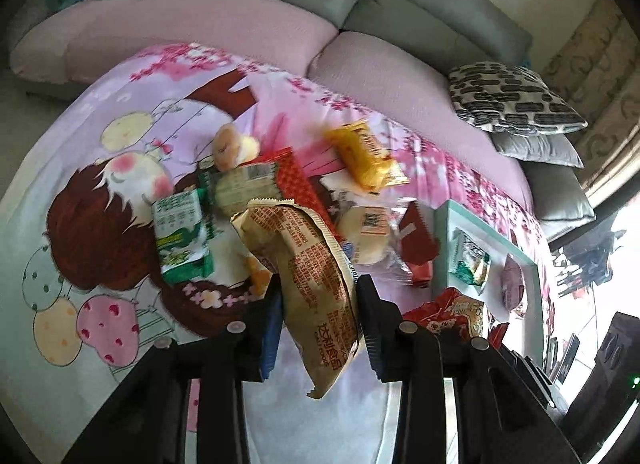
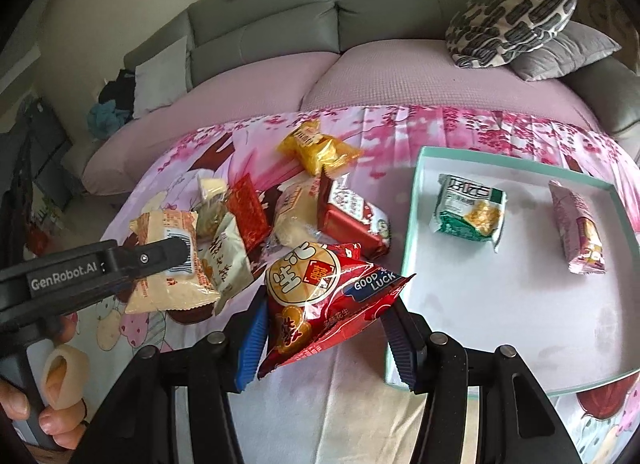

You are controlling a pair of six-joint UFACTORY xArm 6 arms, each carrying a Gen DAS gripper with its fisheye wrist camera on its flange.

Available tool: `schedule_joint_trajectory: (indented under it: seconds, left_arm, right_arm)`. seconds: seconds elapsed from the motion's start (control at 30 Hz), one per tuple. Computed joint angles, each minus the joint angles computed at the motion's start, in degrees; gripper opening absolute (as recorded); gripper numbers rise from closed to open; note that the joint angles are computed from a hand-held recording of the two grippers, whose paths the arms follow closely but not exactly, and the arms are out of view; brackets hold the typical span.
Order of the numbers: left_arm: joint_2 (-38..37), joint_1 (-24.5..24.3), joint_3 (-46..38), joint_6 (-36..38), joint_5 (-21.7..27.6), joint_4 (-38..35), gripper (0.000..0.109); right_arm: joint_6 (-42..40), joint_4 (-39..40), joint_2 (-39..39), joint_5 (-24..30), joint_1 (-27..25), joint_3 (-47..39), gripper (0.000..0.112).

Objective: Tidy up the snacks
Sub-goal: 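Carry the tan bread pack with the left tool while the right tool carries the red bag to the tray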

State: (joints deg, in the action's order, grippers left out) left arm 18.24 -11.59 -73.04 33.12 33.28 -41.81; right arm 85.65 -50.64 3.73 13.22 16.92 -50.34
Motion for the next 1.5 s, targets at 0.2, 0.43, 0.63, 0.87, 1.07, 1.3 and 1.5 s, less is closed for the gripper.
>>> schedule_joint_trajectory:
  seconds: [0.2, 0.43, 0.63, 0.87, 1.07, 1.3, 1.5]
  left_arm:
    - [-0.81, -3.73, 0.17, 6.02, -1.50, -3.89, 0.037]
    - [-1.68, -9.27, 0.17, 15.01, -1.84, -9.77, 0.037]
    - [0.29, -13.14, -2.35, 17.52, -1.08, -10.88, 0.037]
    - [6.35, -16.67, -9.89, 16.00, 3.31, -10.14, 0.037]
    - [10.64, -19.14, -14.54, 14.13, 4.37, -8.95, 0.037]
    - [14.56, -21.47, -18.15, 13.08, 3.74, -6.65, 0.037]
    - [17.27, -22.08, -20.94, 11.93, 3.76, -4.94, 0.037]
  right_arm:
    - [7.51, -4.67, -5.28, 1.02, -3.31, 4.78, 0.057]
    - [16.06, -8.34, -14.39, 3.89, -9.35, 13.18, 0.057]
    - [20.49, -10.36, -20.90, 7.36, -14.03, 18.39, 0.057]
    - [25.88, -17.24, -20.64, 4.70, -20.56, 18.71, 0.057]
    - [29.74, -21.09, -18.51, 7.23, -22.71, 17.78, 0.057]
    - [32.61, -21.68, -16.61, 8.89, -25.42, 17.98, 0.057]
    - [32.97, -21.86, -15.03, 7.78, -27.89, 17.86, 0.057]
